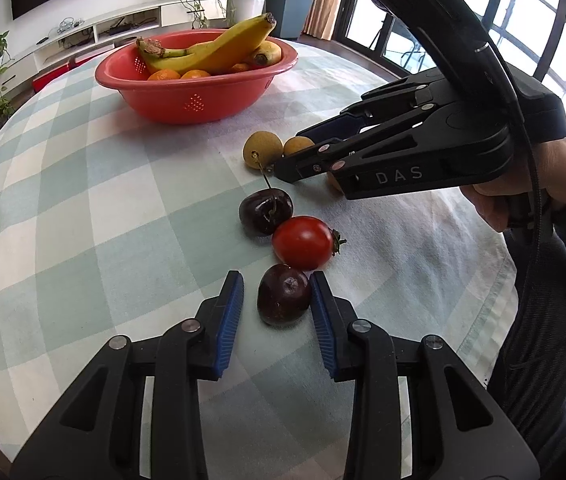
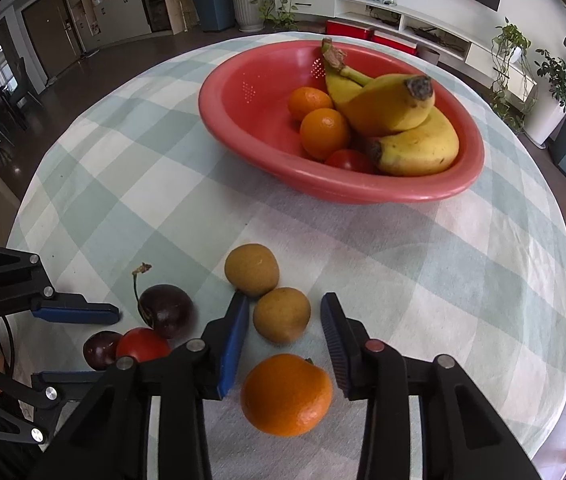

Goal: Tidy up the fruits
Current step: 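Grasp the dark plum with the left tool while the right tool grasps a brown kiwi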

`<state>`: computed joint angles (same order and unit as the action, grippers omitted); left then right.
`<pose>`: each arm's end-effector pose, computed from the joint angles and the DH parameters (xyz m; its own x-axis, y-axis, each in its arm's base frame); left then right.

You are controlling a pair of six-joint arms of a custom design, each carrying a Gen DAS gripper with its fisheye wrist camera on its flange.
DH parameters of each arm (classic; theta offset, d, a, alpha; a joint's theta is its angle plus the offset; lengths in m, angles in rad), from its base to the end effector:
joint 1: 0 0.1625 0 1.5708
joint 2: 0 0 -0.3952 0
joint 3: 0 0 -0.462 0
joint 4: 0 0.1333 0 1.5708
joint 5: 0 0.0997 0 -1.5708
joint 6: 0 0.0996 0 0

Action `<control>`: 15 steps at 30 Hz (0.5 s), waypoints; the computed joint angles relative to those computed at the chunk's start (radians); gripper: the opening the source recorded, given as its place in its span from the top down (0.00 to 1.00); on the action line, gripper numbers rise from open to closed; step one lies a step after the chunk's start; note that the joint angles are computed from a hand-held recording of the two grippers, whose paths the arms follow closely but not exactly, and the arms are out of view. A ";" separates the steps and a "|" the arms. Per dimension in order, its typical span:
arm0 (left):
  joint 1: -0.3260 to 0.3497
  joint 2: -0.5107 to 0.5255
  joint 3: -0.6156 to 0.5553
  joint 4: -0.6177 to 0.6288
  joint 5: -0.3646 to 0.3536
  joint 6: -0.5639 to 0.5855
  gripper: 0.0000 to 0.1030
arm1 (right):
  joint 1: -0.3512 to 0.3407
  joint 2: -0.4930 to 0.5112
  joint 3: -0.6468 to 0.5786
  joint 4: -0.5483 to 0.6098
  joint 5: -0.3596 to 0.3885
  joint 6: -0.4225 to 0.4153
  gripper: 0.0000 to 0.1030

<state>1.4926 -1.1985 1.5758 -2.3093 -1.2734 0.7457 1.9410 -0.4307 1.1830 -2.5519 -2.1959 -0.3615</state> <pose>0.1073 -0.7107 0.3066 -0.6566 0.6118 -0.4411 0.7059 0.7045 -0.0736 0.3637 -0.7297 -0.0442 -0.6274 -0.4798 0.6133 -0.6139 0.7893 -0.0106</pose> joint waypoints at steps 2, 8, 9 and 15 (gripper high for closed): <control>-0.001 -0.001 0.001 0.001 0.001 0.001 0.69 | 0.003 0.003 -0.002 0.000 -0.007 -0.008 0.71; -0.003 -0.005 0.011 -0.010 0.012 0.014 0.69 | 0.004 0.000 0.005 -0.008 -0.004 0.000 0.71; -0.003 -0.006 0.011 -0.010 0.012 0.012 0.69 | 0.005 -0.001 0.007 -0.010 -0.004 -0.003 0.71; 0.000 -0.006 0.009 -0.009 0.002 0.005 0.72 | 0.010 -0.017 0.034 -0.046 0.012 -0.001 0.71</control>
<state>1.4928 -1.2050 1.5847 -2.3178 -1.2718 0.7509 1.9510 -0.4479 1.2169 -2.5979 -2.1838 -0.3628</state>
